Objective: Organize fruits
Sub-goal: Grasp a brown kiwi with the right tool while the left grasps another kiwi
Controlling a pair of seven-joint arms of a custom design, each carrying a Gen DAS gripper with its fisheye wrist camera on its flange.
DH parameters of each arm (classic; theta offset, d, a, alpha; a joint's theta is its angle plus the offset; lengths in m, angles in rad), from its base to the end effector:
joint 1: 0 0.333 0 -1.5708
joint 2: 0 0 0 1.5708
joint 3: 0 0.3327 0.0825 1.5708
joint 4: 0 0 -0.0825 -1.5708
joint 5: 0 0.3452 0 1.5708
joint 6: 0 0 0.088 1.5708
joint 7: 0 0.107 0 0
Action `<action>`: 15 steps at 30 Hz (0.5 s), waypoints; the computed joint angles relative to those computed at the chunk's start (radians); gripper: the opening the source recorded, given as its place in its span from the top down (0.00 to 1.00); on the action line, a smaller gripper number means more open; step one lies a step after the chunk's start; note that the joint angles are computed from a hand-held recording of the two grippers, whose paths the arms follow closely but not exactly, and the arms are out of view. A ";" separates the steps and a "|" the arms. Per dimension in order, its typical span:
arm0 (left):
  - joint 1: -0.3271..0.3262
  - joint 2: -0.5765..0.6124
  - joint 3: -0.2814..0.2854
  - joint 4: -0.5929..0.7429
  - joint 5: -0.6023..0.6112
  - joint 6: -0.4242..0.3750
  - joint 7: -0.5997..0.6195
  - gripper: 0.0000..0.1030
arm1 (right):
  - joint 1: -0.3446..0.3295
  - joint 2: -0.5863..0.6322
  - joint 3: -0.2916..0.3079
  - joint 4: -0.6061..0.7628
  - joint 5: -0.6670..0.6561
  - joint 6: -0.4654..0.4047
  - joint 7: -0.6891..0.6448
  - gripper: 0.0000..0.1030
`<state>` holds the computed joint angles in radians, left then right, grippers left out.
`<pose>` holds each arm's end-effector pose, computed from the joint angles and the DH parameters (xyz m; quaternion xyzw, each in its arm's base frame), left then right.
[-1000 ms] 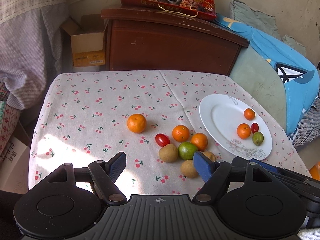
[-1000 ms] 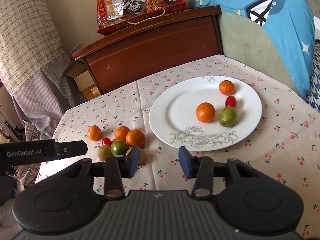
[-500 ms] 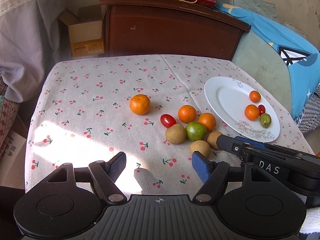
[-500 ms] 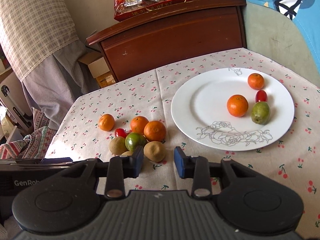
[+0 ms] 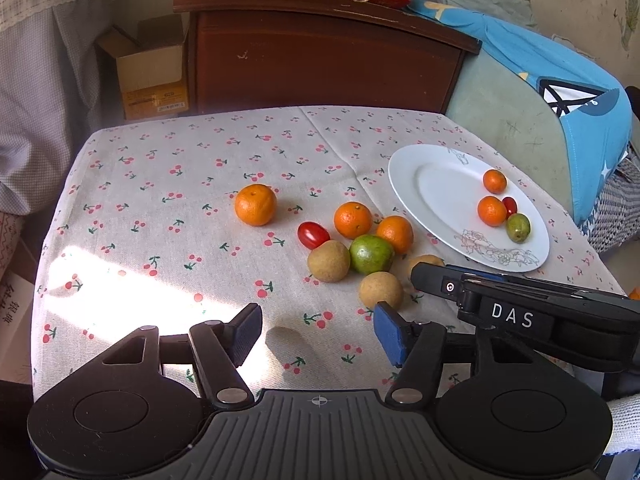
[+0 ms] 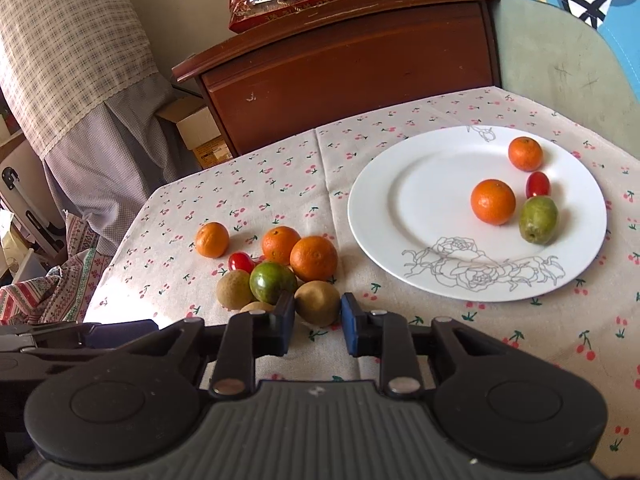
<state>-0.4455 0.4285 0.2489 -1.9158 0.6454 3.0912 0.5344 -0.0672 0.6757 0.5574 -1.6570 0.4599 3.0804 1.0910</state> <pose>0.6155 -0.1937 0.3907 -0.6995 0.6054 -0.3039 0.2278 0.6764 0.2162 0.3779 -0.7169 0.5468 -0.0900 0.4230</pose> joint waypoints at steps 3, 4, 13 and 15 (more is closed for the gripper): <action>0.000 0.014 -0.007 0.012 0.001 0.024 0.022 0.50 | -0.001 -0.029 -0.019 -0.030 0.008 0.008 0.021 0.76; 0.012 0.020 -0.022 0.016 -0.013 0.032 0.041 0.53 | -0.009 -0.036 -0.015 -0.040 0.012 0.013 0.023 0.76; -0.053 0.085 0.031 0.070 -0.104 0.077 0.139 0.62 | -0.011 -0.068 -0.042 -0.077 0.006 0.021 0.072 0.76; -0.061 0.094 0.036 0.079 -0.125 0.070 0.167 0.66 | -0.009 -0.067 -0.048 -0.076 0.002 0.017 0.082 0.76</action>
